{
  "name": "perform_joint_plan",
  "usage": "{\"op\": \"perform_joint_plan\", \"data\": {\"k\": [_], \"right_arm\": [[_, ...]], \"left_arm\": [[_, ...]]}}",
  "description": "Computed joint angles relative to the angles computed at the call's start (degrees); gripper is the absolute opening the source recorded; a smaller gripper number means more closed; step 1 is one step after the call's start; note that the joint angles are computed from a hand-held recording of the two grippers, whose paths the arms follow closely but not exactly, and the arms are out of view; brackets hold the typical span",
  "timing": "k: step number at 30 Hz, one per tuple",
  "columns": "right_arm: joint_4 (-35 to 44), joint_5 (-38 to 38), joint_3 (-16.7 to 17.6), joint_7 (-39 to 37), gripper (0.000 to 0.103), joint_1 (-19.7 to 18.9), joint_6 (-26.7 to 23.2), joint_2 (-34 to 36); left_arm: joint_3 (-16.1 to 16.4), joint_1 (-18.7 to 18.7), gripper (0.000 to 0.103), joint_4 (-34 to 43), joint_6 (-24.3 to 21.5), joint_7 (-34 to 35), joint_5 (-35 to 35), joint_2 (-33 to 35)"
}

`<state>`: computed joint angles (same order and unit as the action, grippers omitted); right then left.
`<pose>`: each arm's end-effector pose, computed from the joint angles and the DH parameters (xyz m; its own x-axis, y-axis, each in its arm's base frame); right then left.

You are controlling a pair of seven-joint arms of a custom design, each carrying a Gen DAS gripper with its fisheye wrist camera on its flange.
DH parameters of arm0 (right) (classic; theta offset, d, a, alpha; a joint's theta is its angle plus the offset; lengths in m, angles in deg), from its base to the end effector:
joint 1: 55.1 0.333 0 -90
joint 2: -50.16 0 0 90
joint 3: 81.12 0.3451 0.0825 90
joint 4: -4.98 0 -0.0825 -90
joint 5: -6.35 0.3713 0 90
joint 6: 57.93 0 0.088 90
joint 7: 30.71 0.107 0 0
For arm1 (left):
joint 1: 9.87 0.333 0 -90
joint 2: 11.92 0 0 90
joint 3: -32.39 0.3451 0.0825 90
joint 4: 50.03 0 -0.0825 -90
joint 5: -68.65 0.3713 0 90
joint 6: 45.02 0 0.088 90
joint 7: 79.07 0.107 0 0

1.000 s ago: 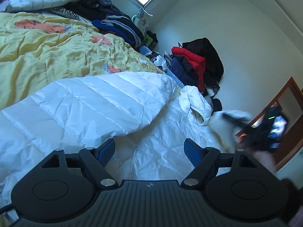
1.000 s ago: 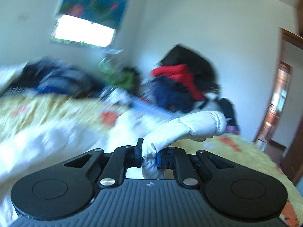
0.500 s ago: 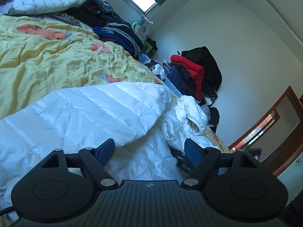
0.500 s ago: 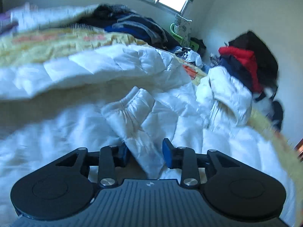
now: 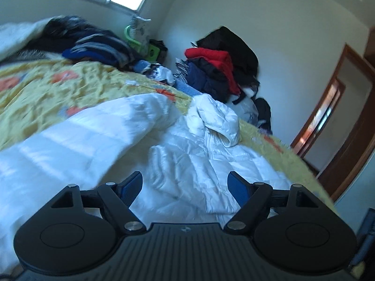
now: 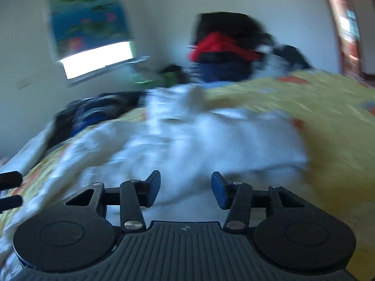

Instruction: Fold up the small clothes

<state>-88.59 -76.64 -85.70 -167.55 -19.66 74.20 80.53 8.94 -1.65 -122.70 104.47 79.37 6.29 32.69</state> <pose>0.6169 0.3561 0.3734 -0.5176 -0.8030 -0.2955 -0.2246 0.4607 -0.8586 0.7891 -0.0855 0.3960 -0.5671 -0.7222 0.3960 -0.5821 0.0112 -0.8130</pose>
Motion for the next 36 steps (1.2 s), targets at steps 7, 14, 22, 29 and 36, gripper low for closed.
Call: {"op": "perform_joint_plan", "data": {"k": [7, 14, 22, 29, 36], "right_arm": [[-5.9, -2.1, 0.3, 12.4, 0.033, -0.9, 1.3, -1.5], [-6.3, -3.7, 0.7, 17.1, 0.033, -2.3, 3.9, -0.8], [-6.2, -3.6, 0.7, 17.0, 0.033, -2.4, 3.6, -0.8], [-5.2, -0.1, 1.7, 3.8, 0.050, -4.4, 8.5, -1.7], [-2.1, -5.5, 0.7, -8.7, 0.049, -2.3, 1.4, -4.8]], "left_arm": [[8.2, -10.0, 0.061, 16.2, -1.2, -17.9, 17.1, 10.9], [6.3, -10.8, 0.011, 23.0, -4.1, -21.3, 26.2, 16.2], [1.7, -8.0, 0.009, 21.5, 3.4, -18.3, 22.1, 15.5], [6.2, -10.7, 0.009, 27.4, 2.6, -23.9, 30.7, 20.4], [2.9, -9.3, 0.009, 20.1, 9.5, -15.9, 28.5, 18.1]]}}
